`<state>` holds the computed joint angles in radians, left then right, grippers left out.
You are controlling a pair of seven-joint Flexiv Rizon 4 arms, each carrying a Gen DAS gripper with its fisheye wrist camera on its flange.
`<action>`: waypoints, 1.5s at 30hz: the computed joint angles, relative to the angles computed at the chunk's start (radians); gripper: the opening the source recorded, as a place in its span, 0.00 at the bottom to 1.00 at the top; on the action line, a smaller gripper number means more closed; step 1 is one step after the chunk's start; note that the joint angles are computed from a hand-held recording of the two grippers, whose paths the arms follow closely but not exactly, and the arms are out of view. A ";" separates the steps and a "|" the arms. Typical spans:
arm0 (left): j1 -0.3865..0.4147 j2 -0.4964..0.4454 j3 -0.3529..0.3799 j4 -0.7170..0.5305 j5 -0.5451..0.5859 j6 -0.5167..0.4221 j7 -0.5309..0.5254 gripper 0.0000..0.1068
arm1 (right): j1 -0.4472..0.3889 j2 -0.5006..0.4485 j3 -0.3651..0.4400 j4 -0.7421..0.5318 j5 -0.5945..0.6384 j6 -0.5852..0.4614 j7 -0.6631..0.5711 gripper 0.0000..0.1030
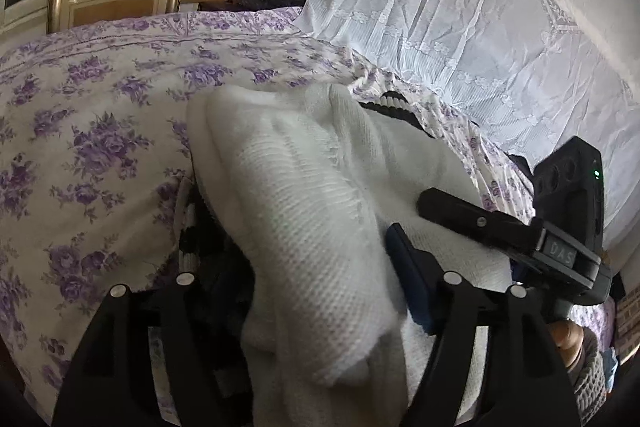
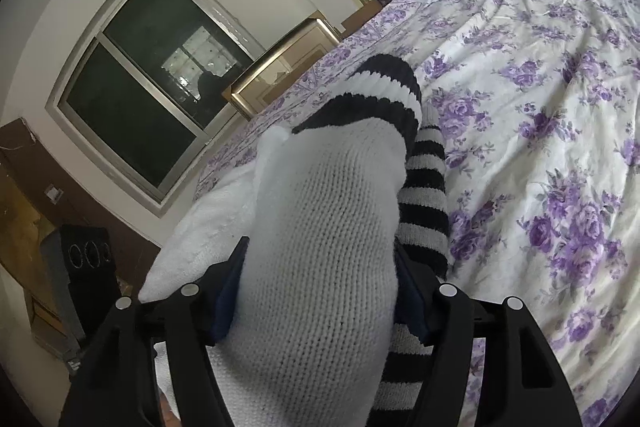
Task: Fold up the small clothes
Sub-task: 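Lower the folded sweater onto the bed with both tools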
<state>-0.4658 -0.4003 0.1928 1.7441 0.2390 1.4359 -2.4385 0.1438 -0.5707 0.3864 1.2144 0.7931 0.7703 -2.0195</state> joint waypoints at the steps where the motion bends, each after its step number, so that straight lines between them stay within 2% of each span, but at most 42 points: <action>1: 0.003 0.002 -0.004 0.003 -0.006 0.002 -0.002 0.66 | -0.007 0.021 0.003 0.024 0.015 0.027 -0.003 0.65; 3: -0.014 0.005 0.018 0.000 0.001 -0.011 -0.035 0.66 | -0.027 0.072 0.014 0.080 0.053 0.085 -0.046 0.66; 5: -0.008 0.014 0.010 0.014 -0.010 0.002 -0.062 0.66 | -0.033 0.135 0.014 0.150 0.070 0.160 -0.114 0.66; 7: -0.059 0.032 0.062 0.016 0.027 -0.011 -0.144 0.65 | -0.020 0.177 0.004 0.202 0.063 0.215 -0.155 0.66; 8: -0.095 0.041 0.099 0.008 0.067 -0.027 -0.190 0.66 | -0.009 0.192 -0.002 0.227 0.054 0.238 -0.170 0.65; 9: -0.158 0.054 0.164 -0.017 0.154 -0.073 -0.275 0.70 | 0.016 0.202 -0.016 0.251 0.019 0.264 -0.165 0.62; 11: -0.219 0.067 0.212 -0.056 0.263 -0.160 -0.359 0.75 | 0.051 0.194 -0.038 0.269 -0.047 0.278 -0.131 0.60; 13: -0.201 0.057 0.169 -0.098 0.253 -0.298 -0.300 0.77 | 0.035 0.168 -0.030 0.243 -0.046 0.209 -0.098 0.62; 14: -0.180 0.040 0.146 -0.109 0.240 -0.325 -0.284 0.82 | 0.026 0.158 -0.030 0.230 -0.045 0.174 -0.081 0.63; 15: -0.177 0.037 0.144 -0.113 0.257 -0.334 -0.311 0.90 | 0.026 0.151 -0.032 0.221 -0.048 0.161 -0.067 0.68; 16: -0.171 0.039 0.139 -0.109 0.269 -0.337 -0.337 0.91 | 0.021 0.151 -0.032 0.218 -0.046 0.156 -0.066 0.69; 17: -0.143 0.048 0.114 -0.091 0.249 -0.310 -0.329 0.91 | 0.014 0.160 -0.029 0.225 -0.035 0.166 -0.069 0.68; 19: -0.128 0.066 0.093 -0.076 0.259 -0.308 -0.363 0.89 | 0.000 0.205 -0.014 0.264 0.005 0.223 -0.119 0.56; 21: -0.140 0.089 0.081 -0.086 0.310 -0.348 -0.394 0.82 | 0.010 0.247 -0.013 0.306 0.017 0.305 -0.171 0.55; 23: -0.159 0.108 0.068 -0.105 0.372 -0.397 -0.419 0.82 | 0.030 0.286 -0.017 0.360 0.013 0.406 -0.213 0.53; 24: -0.156 0.111 0.055 -0.112 0.387 -0.415 -0.413 0.82 | 0.039 0.285 -0.025 0.364 -0.002 0.418 -0.209 0.51; 27: -0.148 0.089 0.013 -0.170 0.418 -0.544 -0.378 0.85 | 0.088 0.266 -0.061 0.387 -0.132 0.391 -0.121 0.43; 28: -0.125 0.081 -0.005 -0.169 0.398 -0.543 -0.363 0.86 | 0.073 0.246 -0.050 0.372 -0.128 0.350 -0.125 0.43; 31: -0.071 0.102 -0.042 -0.116 0.383 -0.465 -0.393 0.87 | 0.026 0.242 -0.018 0.339 -0.065 0.327 -0.160 0.42; 33: -0.087 0.131 -0.045 -0.129 0.457 -0.525 -0.446 0.86 | 0.013 0.249 -0.006 0.314 -0.015 0.351 -0.195 0.41; 35: -0.087 0.151 -0.056 -0.141 0.508 -0.565 -0.476 0.86 | 0.028 0.245 -0.013 0.292 -0.023 0.345 -0.185 0.41; 39: -0.027 0.109 -0.119 -0.211 0.469 -0.687 -0.376 0.87 | 0.108 0.198 -0.059 0.267 -0.168 0.329 -0.044 0.41; 40: -0.014 0.091 -0.133 -0.223 0.464 -0.701 -0.362 0.87 | 0.146 0.191 -0.081 0.294 -0.224 0.395 -0.025 0.41; 42: -0.028 0.083 -0.138 -0.237 0.499 -0.731 -0.390 0.88 | 0.152 0.204 -0.071 0.338 -0.270 0.467 -0.022 0.41; 45: -0.059 0.097 -0.154 -0.252 0.558 -0.791 -0.407 0.86 | 0.081 0.234 0.004 0.369 -0.220 0.486 -0.069 0.43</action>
